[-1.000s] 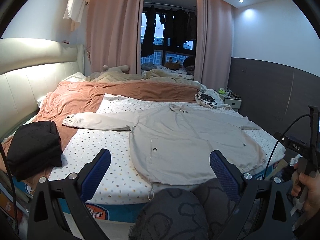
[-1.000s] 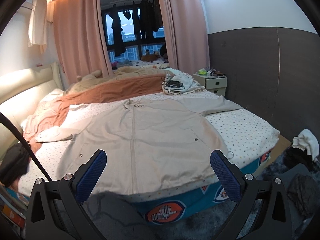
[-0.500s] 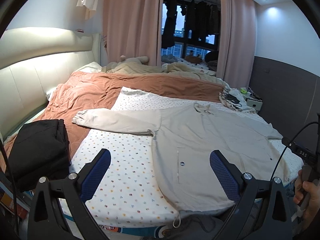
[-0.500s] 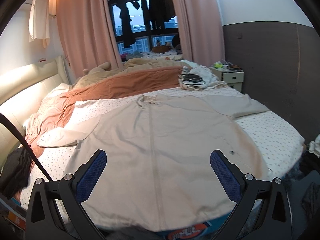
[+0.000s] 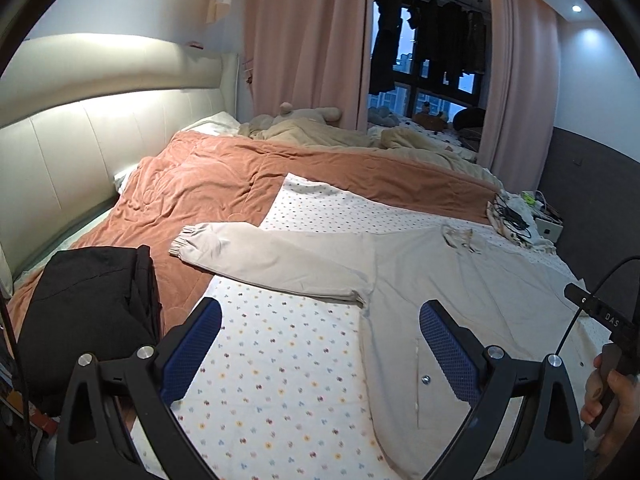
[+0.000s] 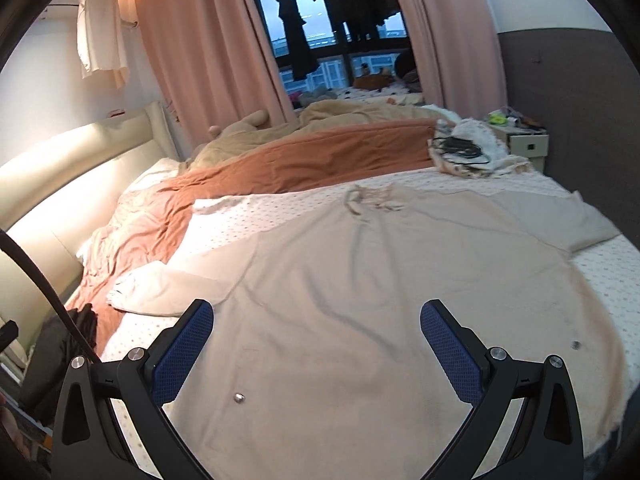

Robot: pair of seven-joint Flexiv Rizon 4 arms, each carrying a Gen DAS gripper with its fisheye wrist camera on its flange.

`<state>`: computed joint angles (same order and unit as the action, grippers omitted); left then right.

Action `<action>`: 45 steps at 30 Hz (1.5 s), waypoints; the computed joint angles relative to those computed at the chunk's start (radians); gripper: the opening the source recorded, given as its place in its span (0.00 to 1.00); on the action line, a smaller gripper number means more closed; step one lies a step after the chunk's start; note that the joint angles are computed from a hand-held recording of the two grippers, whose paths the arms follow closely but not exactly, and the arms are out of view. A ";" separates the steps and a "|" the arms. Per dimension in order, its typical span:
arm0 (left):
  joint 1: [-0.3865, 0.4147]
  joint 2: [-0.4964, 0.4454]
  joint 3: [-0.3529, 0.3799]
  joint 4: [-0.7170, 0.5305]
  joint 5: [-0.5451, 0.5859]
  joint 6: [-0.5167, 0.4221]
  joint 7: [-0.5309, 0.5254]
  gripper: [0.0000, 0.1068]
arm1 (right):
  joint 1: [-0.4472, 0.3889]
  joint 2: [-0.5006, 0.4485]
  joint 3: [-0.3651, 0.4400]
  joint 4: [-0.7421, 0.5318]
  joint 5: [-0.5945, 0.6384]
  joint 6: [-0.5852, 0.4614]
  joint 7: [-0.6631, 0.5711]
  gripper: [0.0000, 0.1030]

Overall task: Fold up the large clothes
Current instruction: 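Move the left tool toward the jacket sleeve cuff, then grasp the sleeve cuff with the left gripper and lift it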

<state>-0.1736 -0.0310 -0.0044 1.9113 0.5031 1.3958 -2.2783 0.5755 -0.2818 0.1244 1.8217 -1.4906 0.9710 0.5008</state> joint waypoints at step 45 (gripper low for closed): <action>0.093 -0.785 0.119 -0.636 -0.649 -0.286 0.218 0.61 | -0.051 -0.543 -0.051 -0.740 1.078 -0.017 -1.105 0.82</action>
